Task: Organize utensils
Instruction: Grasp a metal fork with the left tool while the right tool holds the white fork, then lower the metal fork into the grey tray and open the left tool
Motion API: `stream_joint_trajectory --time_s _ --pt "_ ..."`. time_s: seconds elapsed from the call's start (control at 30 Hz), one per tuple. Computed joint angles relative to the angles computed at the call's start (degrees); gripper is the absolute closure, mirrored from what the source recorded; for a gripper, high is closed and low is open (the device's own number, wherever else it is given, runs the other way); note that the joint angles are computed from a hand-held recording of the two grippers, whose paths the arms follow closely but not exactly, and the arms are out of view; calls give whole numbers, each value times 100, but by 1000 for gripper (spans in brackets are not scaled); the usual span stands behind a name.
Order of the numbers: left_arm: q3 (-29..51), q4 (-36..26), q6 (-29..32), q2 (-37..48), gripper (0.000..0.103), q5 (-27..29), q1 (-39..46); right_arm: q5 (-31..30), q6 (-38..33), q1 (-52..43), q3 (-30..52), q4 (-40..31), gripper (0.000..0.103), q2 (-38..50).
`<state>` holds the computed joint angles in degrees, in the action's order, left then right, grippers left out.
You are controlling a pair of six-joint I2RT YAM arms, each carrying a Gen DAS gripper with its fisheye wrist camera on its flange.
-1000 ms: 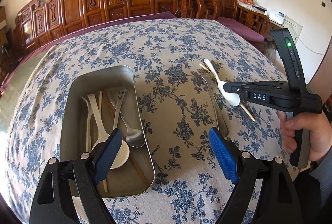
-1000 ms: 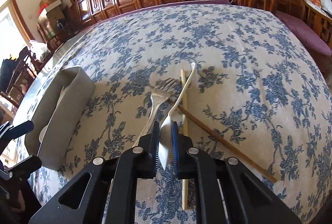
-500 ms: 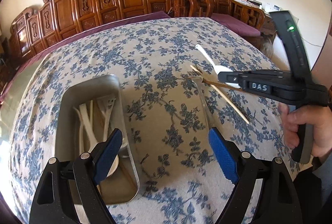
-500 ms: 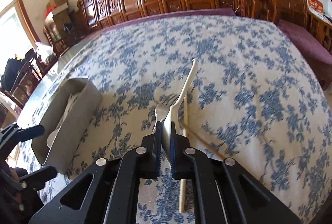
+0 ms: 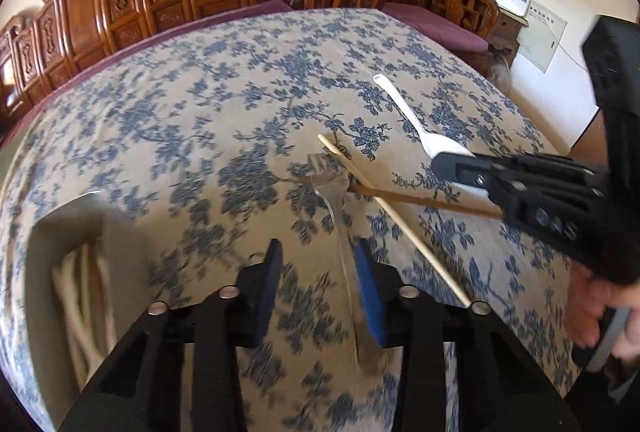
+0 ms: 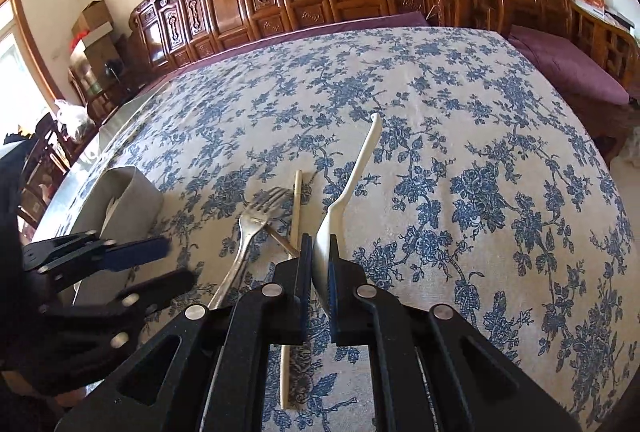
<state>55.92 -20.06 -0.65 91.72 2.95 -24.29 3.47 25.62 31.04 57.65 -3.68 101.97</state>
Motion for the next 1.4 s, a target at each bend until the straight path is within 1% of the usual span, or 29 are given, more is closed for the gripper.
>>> stream_joint_trajectory --time_s 0.07,0.2,0.3,0.37,0.6,0.63,0.67,0.7,0.77,0.83,0.93,1.0,1.17,1.4 --pt "214 17 -66 324 72 79 -11 -49 10 -33 -22 24 95 6" --pt "432 77 -128 671 72 131 -71 -152 43 -92 -93 102 95 -57" --pt "606 80 -111 921 72 19 -136 -215 84 -113 -112 136 95 -59" --pt "815 55 -100 1161 72 -203 -164 -182 68 -89 -86 85 95 -37" --pt "1047 19 -25 1350 73 -322 -238 -139 100 -59 -104 88 95 -46" --pt "1058 29 -40 1363 76 -322 -229 -134 100 -51 -106 89 95 -46" --pt "1040 45 -40 1349 85 -286 -217 -148 88 -66 -102 86 95 -48" --pt "1035 34 -54 1340 91 -288 -220 -130 84 -57 -101 74 95 -46" --pt "927 40 -91 1236 96 -191 -177 -110 107 -36 -87 49 95 -38" --pt "750 67 -174 1058 96 -19 -88 -83 109 -27 -50 15 95 -18" --pt "338 167 -147 549 98 -40 -52 7 84 21 -5 -25 95 -7" --pt "116 162 -94 199 101 -84 -43 37 88 60 23 -46 95 -8" --pt "-306 -70 -19 -744 101 -50 79 162 149 153 10 -91 95 -83" --pt "-400 -514 144 -1519 101 -26 295 375 232 412 84 -204 95 -152"
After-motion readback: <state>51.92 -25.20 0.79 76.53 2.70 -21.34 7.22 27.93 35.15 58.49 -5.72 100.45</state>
